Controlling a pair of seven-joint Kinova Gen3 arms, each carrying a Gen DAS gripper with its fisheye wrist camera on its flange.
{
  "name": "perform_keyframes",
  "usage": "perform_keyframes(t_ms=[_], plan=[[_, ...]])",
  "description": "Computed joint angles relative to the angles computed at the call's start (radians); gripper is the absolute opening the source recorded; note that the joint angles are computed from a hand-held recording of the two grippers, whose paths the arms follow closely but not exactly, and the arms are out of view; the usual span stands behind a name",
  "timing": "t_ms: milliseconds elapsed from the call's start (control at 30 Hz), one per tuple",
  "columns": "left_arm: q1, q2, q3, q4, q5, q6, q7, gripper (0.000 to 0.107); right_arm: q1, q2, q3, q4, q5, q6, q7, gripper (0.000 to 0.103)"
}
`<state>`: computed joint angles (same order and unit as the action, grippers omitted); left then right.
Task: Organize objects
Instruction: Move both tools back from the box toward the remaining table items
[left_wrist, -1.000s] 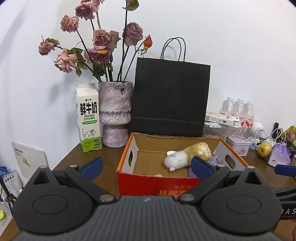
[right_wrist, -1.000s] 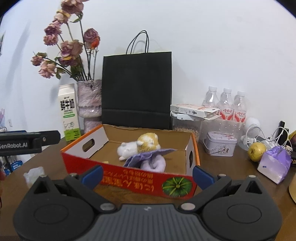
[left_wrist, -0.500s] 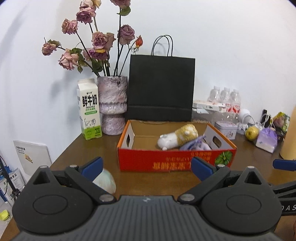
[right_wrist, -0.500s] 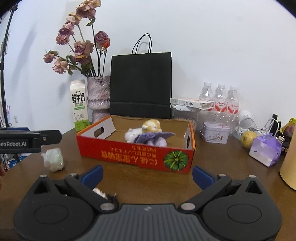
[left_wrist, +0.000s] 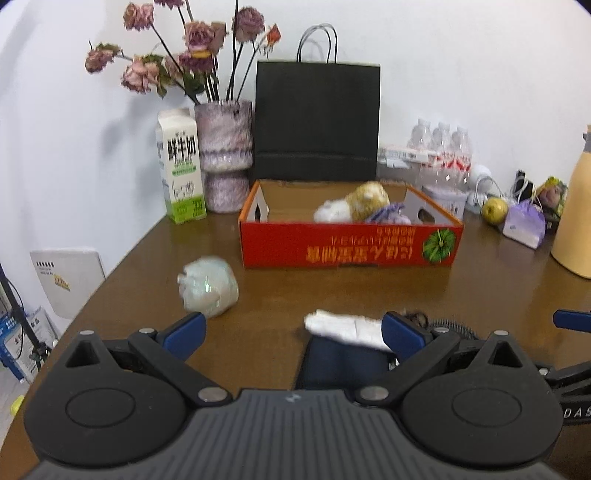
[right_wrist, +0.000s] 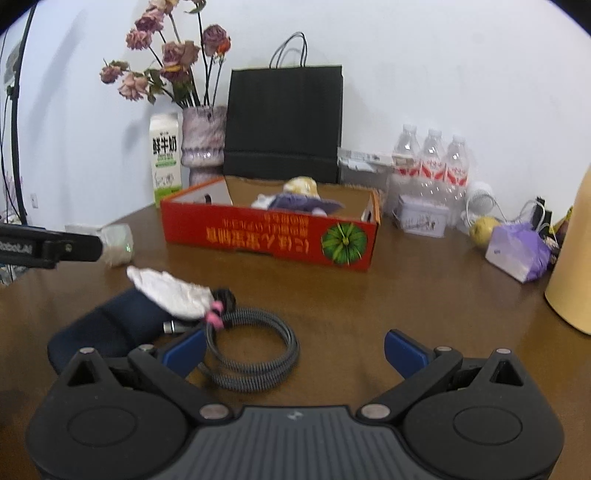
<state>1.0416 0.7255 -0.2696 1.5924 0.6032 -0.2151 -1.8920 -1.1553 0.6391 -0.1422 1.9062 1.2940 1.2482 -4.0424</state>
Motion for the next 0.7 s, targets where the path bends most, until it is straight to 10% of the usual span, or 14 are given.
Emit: perform_keyframes(t_ms=[700], plan=[[0.006,0.146,-0.081,-0.258,-0.206,0.409,0.202,0.103,-0.003,0.006,-0.011,0.055,-0.005,-0.047,-0.120,0.103]])
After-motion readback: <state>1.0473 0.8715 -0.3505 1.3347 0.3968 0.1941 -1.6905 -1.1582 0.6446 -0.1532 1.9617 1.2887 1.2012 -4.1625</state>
